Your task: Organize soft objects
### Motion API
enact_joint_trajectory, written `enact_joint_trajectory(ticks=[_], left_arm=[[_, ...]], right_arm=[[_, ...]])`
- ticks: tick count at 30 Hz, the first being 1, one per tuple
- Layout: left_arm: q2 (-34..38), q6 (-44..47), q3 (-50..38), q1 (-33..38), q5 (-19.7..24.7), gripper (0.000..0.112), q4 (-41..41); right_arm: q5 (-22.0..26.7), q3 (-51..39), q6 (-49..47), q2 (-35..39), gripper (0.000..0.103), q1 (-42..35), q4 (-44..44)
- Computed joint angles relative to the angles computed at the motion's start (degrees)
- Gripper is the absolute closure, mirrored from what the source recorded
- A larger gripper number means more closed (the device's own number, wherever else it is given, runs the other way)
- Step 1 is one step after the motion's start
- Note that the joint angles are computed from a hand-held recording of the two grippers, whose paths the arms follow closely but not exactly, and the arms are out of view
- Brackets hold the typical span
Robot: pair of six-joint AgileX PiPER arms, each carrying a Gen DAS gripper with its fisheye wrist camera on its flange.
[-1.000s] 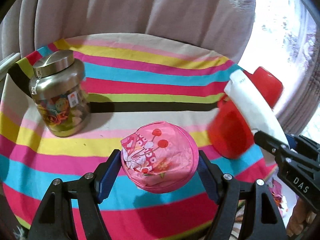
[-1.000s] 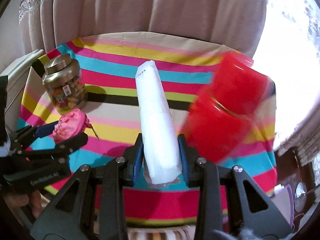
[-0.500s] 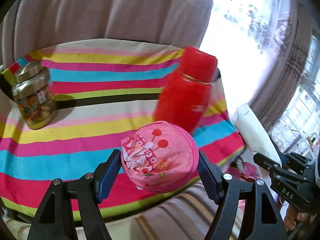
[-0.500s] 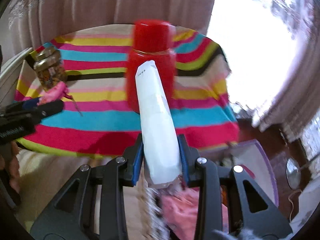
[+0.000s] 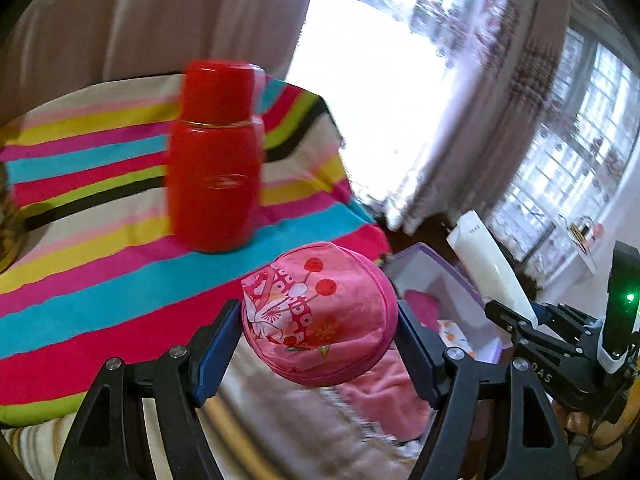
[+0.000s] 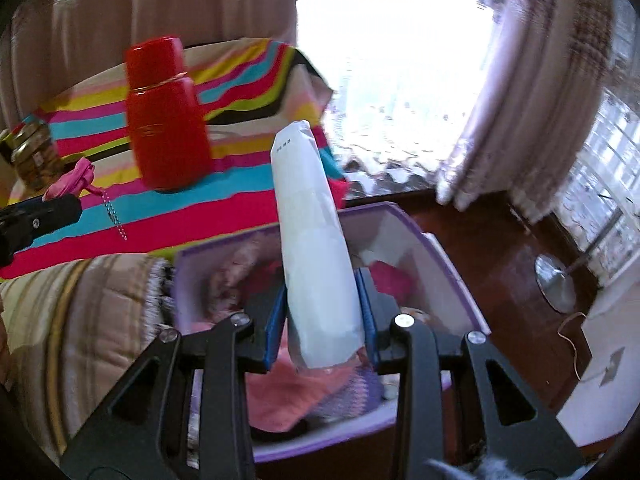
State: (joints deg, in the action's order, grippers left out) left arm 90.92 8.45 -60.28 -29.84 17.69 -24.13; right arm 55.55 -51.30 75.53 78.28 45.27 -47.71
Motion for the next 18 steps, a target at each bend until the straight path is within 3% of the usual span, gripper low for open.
enact_joint_trajectory(ticks=[7, 12, 16, 18], left_arm=[[6.6, -5.2, -8.6, -5.9, 3.7, 0.037, 4.2], [11.2, -3.0, -13.9, -7.4, 5.7, 0.035, 0.3], [13.7, -4.0, -16.3, -7.6, 6.8, 0.027, -0.4], [13.3, -4.0, -15.3, -7.3, 7.2, 0.027, -0.6]], right_arm=[[0.8, 4.3, 0.8, -4.6, 0.065, -3.9, 0.5], [0.9, 4.9, 1.0, -5.2, 0.064, -6.4, -0.3], [0.2, 5.8, 1.0, -6.2, 0.046, -7.7, 0.2], [0.3, 6.3, 1.4, -6.7, 0.042, -7.4, 0.2]])
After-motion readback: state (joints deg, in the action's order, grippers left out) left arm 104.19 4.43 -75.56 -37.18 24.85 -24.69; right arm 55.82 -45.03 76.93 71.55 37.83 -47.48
